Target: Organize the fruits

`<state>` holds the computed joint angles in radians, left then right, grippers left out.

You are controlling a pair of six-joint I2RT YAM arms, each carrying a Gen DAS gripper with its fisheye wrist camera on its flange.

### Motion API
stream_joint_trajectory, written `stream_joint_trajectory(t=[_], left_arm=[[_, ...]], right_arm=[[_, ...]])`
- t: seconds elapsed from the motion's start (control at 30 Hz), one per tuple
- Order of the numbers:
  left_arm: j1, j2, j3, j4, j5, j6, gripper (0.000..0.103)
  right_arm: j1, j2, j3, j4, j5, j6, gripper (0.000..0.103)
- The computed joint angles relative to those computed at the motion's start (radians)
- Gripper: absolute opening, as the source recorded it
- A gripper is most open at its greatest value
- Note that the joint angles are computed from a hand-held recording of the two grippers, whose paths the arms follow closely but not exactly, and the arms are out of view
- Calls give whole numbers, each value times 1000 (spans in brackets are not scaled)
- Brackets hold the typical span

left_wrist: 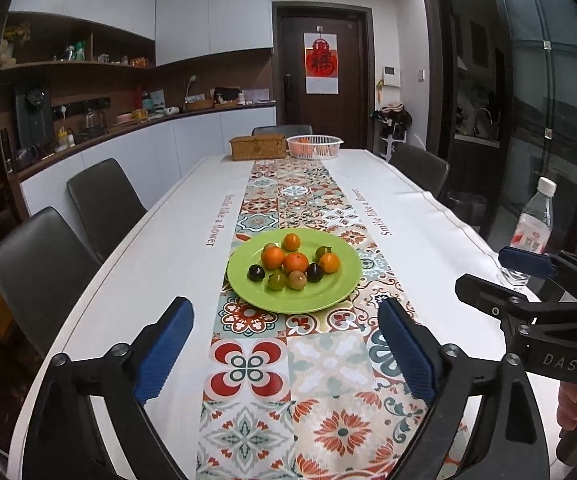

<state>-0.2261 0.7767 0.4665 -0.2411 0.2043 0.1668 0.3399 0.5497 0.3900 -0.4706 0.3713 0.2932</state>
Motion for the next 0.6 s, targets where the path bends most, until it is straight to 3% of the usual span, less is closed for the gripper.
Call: stream_joint_trajectory(t=[0.33,0.6], left_arm=[[15,-171,-6,-133,15,14,101],[3,-229,-3,-175,10,16,102]], right_arm=[[308,-110,53,-248,289,227,80],[426,-131,75,-368,389,363,80]])
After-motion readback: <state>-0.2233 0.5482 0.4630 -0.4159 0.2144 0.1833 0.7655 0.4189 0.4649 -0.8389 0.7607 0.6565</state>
